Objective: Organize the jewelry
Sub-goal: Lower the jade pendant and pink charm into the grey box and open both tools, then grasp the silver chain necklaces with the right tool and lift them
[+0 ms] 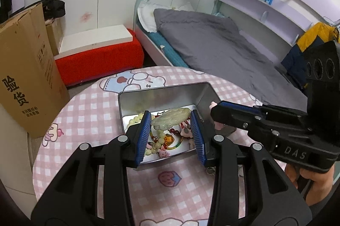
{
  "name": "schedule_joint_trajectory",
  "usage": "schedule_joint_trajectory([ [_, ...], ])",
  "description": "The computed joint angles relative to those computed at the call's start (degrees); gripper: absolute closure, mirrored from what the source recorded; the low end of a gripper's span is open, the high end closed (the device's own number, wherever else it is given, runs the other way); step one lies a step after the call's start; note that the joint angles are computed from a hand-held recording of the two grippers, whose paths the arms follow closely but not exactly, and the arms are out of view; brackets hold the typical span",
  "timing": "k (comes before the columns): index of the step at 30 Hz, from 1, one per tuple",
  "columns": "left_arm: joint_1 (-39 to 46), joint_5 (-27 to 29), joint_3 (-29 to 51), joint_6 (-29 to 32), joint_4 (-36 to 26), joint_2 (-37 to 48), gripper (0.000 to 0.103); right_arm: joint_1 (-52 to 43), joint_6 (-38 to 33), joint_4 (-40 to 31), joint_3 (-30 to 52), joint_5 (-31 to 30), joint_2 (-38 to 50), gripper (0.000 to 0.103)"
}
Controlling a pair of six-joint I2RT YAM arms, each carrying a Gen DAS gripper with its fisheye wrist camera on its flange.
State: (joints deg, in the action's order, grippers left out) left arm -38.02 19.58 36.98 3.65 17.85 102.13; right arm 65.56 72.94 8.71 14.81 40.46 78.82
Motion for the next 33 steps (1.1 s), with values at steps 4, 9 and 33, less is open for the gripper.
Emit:
schedule_joint_trajectory([
  [4,-0.11,-0.1,0.38,-1.0,0.47,1.4,0.057,0.47,1.29,1.69,-0.94,-0.3,0.98,0.086],
  [9,0.93,0.86,-1.84,-2.25,2.12,-1.34,0.036,5.03,6.37,-4.28,-1.24,3.66,-2.74,0.073],
  [33,-0.64,-6.65,-21.6,-3.72,11.37,-11.73,0.036,17.83,21.14,-24.33,18.62,-0.71,27.21,0.072],
])
